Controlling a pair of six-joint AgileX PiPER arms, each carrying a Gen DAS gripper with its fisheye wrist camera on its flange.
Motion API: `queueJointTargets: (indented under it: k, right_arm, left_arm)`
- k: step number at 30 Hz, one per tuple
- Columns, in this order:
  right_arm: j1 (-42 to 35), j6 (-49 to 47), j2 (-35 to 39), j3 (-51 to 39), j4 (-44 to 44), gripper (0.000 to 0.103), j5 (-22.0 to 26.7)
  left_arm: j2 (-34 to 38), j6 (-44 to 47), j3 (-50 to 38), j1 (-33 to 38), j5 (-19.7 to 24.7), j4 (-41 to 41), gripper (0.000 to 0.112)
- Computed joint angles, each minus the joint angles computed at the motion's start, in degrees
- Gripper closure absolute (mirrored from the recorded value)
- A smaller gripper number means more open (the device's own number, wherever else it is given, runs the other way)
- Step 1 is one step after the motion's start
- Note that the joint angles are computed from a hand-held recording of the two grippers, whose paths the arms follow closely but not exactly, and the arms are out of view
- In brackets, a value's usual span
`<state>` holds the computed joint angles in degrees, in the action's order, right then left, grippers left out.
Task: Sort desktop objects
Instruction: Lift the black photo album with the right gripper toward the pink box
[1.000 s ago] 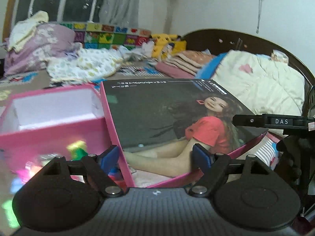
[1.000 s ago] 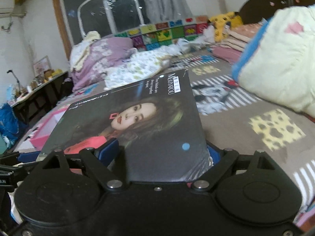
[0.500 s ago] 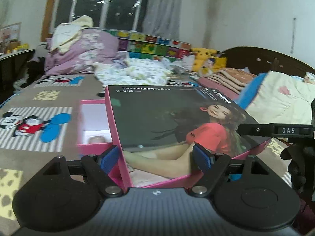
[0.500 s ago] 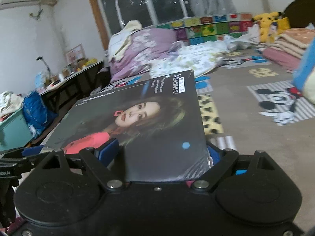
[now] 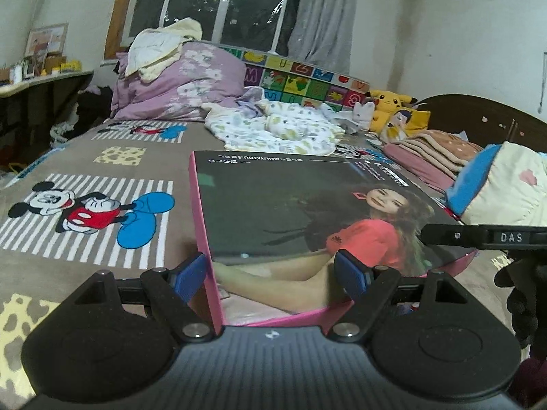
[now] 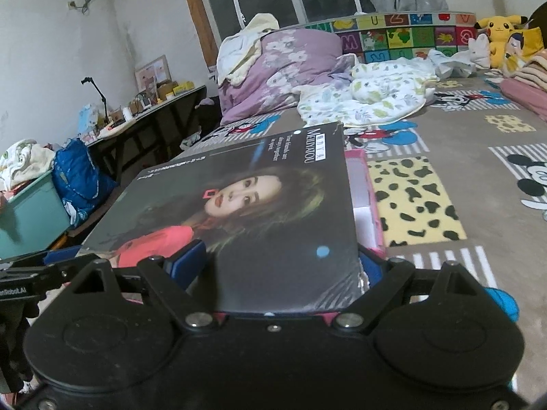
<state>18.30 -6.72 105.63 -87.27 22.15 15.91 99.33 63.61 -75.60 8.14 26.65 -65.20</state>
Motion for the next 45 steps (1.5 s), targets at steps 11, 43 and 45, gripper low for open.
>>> queueJointTargets:
  k: [11,43,45]
  right_arm:
    - [-0.59,7.93,8.17,-10.79,-8.81,0.012,3.95]
    - [-4.33,9.35,17.11,-21.74,-6.87,0.013,5.76]
    - [-4.59,8.99,16.88,-21.2,-6.11,0.013,5.35]
  left_arm:
    - [11.87,-1.3,-11.12,-0.25,1.76,0.03,0.031]
    - [22.77,-20.1,-27.84,-3.25,3.21,13.96,0.031]
    - [22.8,-19.84,-27.91,-3.35,2.7,13.47,0.031]
